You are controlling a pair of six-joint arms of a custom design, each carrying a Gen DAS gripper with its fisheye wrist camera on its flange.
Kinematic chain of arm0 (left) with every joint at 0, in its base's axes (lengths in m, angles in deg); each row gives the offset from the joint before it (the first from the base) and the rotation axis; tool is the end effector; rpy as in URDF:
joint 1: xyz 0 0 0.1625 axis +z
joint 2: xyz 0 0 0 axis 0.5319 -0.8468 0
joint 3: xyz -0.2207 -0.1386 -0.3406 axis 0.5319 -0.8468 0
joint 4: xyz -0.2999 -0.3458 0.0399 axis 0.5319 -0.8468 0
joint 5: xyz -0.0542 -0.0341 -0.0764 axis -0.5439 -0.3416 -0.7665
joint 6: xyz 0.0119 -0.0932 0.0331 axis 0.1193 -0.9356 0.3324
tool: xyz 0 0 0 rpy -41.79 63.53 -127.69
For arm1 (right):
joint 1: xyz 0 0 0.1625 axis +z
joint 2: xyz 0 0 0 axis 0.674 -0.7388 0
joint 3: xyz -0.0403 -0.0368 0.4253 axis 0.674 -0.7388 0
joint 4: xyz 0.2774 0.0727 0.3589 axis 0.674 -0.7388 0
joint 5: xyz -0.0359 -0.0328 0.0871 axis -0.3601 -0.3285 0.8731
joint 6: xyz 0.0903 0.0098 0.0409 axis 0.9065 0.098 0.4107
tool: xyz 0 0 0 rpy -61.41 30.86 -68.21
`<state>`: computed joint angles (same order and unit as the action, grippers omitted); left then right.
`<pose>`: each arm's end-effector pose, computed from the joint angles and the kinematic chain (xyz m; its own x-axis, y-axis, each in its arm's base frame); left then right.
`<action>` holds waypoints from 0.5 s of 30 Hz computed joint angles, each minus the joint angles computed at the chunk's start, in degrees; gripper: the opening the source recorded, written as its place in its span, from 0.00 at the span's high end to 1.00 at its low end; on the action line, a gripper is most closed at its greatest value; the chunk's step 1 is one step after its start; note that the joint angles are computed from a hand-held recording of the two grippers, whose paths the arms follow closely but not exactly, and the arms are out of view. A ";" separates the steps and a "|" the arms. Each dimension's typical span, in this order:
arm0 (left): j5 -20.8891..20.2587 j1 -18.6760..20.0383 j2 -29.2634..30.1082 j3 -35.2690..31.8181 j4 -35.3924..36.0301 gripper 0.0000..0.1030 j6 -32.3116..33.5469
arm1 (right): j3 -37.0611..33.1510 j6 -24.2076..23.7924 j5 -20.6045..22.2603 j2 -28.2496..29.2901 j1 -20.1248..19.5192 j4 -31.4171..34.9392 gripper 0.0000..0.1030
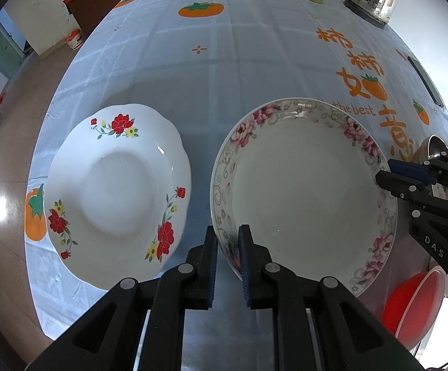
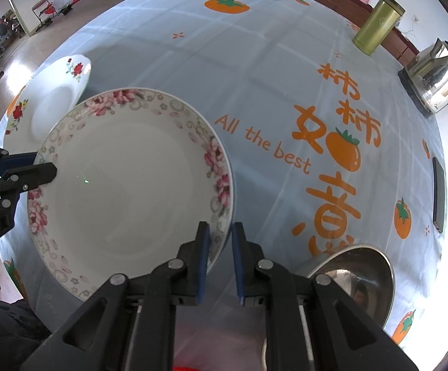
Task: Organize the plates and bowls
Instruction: 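Lower the bowl onto the blue-patterned plate with both grippers, then open both grippers and move them to the red-flower white plate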
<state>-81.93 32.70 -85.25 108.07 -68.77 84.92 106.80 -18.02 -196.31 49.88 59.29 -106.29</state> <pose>-0.1940 -0.8745 0.1769 -0.5768 0.5527 -0.6015 0.5587 0.8041 0.2031 0.2280 -0.8164 0.1194 -0.6697 -0.0079 0.7426 -0.2049 0.9631 -0.1745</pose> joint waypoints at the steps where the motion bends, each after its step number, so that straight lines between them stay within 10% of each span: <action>1: 0.04 -0.01 -0.02 0.05 -0.03 0.85 0.05 | 0.03 -0.03 -0.08 -0.02 0.01 -0.02 0.86; 15: -0.10 -0.04 -0.23 0.46 -0.71 0.85 0.09 | -0.08 -0.04 -0.42 0.09 0.05 -0.01 0.85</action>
